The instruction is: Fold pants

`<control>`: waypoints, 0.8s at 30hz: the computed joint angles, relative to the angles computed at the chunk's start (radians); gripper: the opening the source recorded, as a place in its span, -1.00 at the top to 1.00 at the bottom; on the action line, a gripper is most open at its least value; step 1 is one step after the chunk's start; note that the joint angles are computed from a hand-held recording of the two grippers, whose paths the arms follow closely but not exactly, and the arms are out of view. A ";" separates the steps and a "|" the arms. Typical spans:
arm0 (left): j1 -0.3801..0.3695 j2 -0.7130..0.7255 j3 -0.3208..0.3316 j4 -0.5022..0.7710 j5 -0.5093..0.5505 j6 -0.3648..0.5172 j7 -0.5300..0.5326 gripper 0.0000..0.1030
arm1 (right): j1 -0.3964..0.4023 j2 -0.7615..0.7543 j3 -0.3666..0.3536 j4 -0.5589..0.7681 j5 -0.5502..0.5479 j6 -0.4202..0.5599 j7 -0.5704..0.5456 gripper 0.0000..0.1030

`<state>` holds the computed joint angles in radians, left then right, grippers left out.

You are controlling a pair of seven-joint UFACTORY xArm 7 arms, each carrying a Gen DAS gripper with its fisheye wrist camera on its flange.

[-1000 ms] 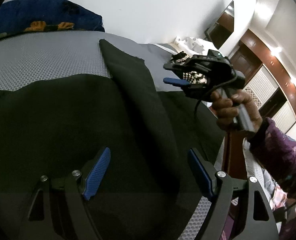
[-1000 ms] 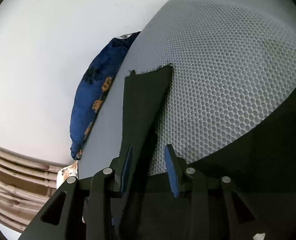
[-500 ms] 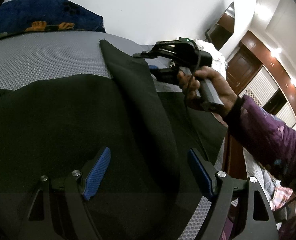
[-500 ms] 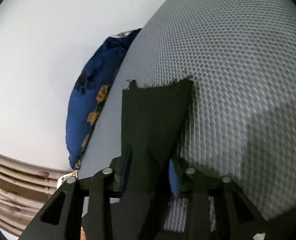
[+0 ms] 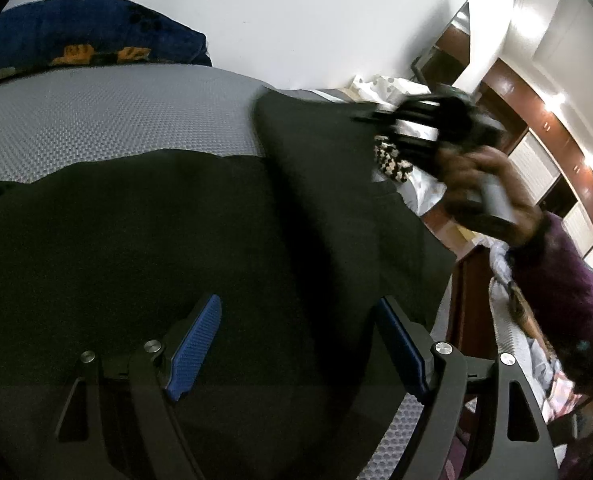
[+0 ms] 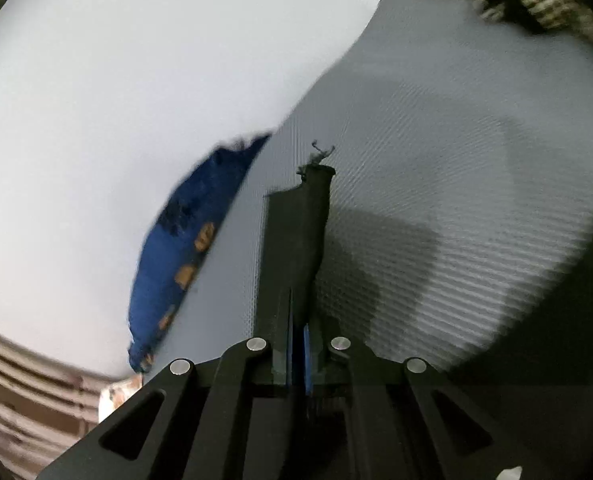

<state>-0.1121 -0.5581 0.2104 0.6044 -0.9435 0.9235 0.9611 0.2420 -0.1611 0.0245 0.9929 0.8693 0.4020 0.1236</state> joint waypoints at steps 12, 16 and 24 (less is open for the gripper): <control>0.003 -0.125 -0.014 -0.051 0.134 -0.037 -0.080 -0.56 | -0.102 -0.616 -0.062 -0.536 -0.302 0.139 0.434 0.90; 0.002 -0.147 -0.011 -0.059 0.206 -0.032 -0.101 -0.56 | -0.073 -0.690 -0.091 -0.625 -0.306 0.125 0.488 0.90; 0.025 -0.187 0.026 -0.067 0.293 -0.083 -0.114 -0.56 | -0.046 -0.761 -0.103 -0.612 -0.366 0.099 0.533 0.90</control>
